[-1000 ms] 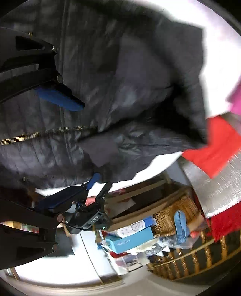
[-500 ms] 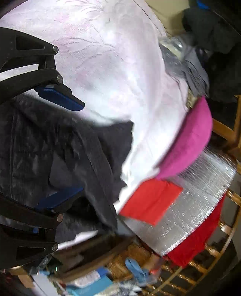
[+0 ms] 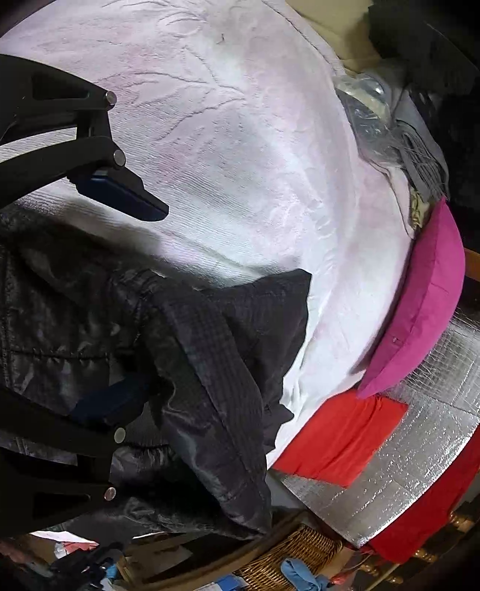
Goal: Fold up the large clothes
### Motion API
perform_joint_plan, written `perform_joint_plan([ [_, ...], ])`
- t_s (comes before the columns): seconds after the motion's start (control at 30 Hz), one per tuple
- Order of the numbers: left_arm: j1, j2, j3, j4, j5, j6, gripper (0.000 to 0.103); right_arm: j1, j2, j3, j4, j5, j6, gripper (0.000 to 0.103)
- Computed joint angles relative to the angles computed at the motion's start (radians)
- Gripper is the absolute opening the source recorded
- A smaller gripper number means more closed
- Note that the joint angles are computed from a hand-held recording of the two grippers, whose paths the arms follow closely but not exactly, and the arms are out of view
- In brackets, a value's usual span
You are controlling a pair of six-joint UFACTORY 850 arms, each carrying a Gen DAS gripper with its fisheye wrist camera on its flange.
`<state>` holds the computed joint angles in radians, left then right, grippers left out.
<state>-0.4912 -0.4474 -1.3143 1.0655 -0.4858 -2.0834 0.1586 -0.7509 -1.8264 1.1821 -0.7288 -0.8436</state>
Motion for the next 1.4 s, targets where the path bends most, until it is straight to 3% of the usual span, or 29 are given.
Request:
perform_joint_plan([
  [0.07,-0.003,0.004,-0.004,0.006,-0.016,0.002,0.084,-0.005,-0.012,-0.013,-0.009,0.009,0.019,0.023],
  [0.27,0.008,-0.02,-0.035,-0.071,-0.013,0.111,0.084,-0.018,-0.117,-0.139,-0.063,-0.107,0.215,0.029],
  [0.3,0.01,-0.024,-0.04,-0.085,-0.01,0.127,0.084,-0.021,-0.139,-0.169,-0.101,-0.13,0.258,0.036],
  [0.37,0.011,-0.027,-0.044,-0.096,-0.008,0.14,0.084,-0.017,-0.17,-0.208,-0.125,-0.164,0.303,0.067],
  [0.4,0.012,-0.026,-0.045,-0.095,-0.003,0.142,0.084,-0.017,-0.18,-0.212,-0.1,-0.174,0.309,0.075],
  [0.43,0.011,-0.026,-0.046,-0.094,0.001,0.146,0.084,-0.018,-0.18,-0.206,-0.074,-0.163,0.301,0.075],
  [0.47,0.011,-0.026,-0.046,-0.094,0.001,0.15,0.084,-0.016,-0.176,-0.194,-0.044,-0.147,0.281,0.075],
  [0.5,0.009,-0.027,-0.049,-0.092,-0.003,0.158,0.084,-0.012,-0.178,-0.197,-0.027,-0.138,0.248,0.068],
  [0.53,0.008,-0.026,-0.05,-0.087,-0.006,0.158,0.083,-0.007,-0.181,-0.21,-0.051,-0.131,0.257,0.044],
  [0.57,0.006,-0.026,-0.05,-0.082,-0.009,0.16,0.083,0.005,-0.185,-0.23,-0.117,-0.111,0.29,0.028],
  [0.6,0.005,-0.026,-0.05,-0.078,-0.011,0.166,0.083,0.018,-0.193,-0.258,-0.196,-0.101,0.328,0.018],
  [0.67,0.003,-0.027,-0.054,-0.069,-0.016,0.181,0.083,0.035,-0.172,-0.253,-0.274,-0.051,0.328,0.01],
  [0.8,-0.005,-0.027,-0.063,-0.044,-0.032,0.214,0.071,0.039,-0.095,-0.206,-0.309,0.099,0.292,0.009],
  [0.97,-0.006,-0.031,-0.072,-0.049,-0.043,0.237,0.071,0.018,-0.059,-0.238,-0.4,0.242,0.344,0.009],
  [1.07,0.0,-0.03,-0.071,-0.059,-0.012,0.252,0.072,0.003,-0.111,-0.332,-0.601,0.248,0.538,0.009],
  [1.2,-0.012,-0.05,-0.103,-0.097,-0.036,0.341,0.072,-0.007,-0.253,-0.493,-0.82,0.137,0.739,0.009],
  [1.33,-0.009,-0.051,-0.113,-0.253,0.035,0.61,0.071,-0.015,-0.303,-0.513,-0.799,0.162,0.731,0.009],
  [1.4,-0.014,-0.047,-0.112,-0.255,0.027,0.643,0.071,-0.026,-0.321,-0.532,-0.737,0.157,0.719,0.009],
])
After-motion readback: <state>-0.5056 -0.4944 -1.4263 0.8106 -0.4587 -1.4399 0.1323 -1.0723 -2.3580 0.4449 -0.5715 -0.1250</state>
